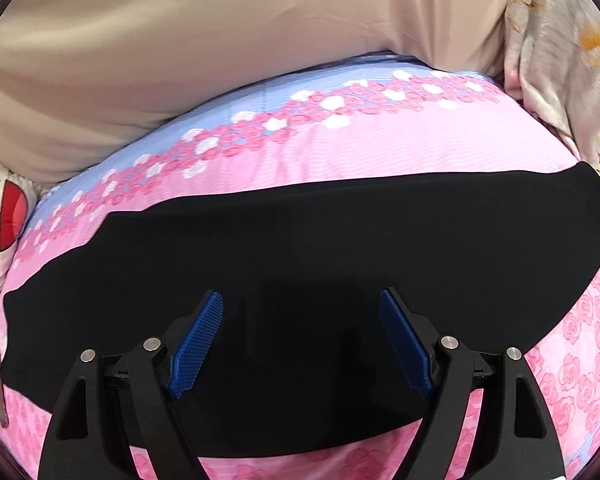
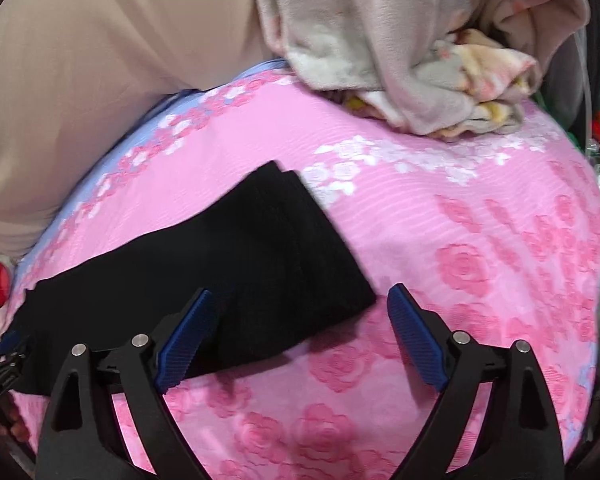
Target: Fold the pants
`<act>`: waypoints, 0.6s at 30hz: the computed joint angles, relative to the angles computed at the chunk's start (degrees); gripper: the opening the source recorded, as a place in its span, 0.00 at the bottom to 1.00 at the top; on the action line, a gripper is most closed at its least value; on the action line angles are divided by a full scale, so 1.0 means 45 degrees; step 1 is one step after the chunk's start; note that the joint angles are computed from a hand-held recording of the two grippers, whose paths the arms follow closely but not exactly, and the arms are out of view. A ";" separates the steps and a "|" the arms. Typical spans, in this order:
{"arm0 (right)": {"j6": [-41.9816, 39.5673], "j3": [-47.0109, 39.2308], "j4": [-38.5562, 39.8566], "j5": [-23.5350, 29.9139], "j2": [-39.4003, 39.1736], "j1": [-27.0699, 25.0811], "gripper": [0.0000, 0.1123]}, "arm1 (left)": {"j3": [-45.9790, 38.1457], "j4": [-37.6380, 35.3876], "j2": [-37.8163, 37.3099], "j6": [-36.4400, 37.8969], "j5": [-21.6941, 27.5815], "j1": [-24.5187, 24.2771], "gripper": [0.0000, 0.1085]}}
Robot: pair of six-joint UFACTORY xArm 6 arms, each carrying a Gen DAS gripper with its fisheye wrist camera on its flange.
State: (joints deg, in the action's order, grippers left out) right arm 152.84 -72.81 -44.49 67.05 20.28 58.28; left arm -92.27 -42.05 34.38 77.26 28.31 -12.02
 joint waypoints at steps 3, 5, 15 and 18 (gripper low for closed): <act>-0.0623 -0.0422 0.0291 0.0238 0.0301 -0.0116 0.65 | 0.0012 0.0163 0.0040 -0.0196 0.0016 -0.0063 0.72; -0.0679 -0.0398 0.0274 0.0200 0.0279 -0.0137 0.55 | -0.0031 0.0350 0.0096 -0.0382 0.0068 -0.0068 0.72; -0.0182 -0.0093 -0.0428 -0.0677 0.0195 -0.0410 0.19 | 0.0063 0.0744 0.0159 -0.0728 0.0050 -0.0096 0.72; -0.0039 -0.0211 -0.0488 -0.0598 0.0278 -0.0452 0.18 | 0.0095 0.0793 0.0170 -0.0756 0.0054 -0.0095 0.72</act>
State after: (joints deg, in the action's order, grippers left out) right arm 152.67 -73.76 -46.69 64.36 21.53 56.25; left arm -91.84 -38.48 35.14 73.86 28.55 -12.44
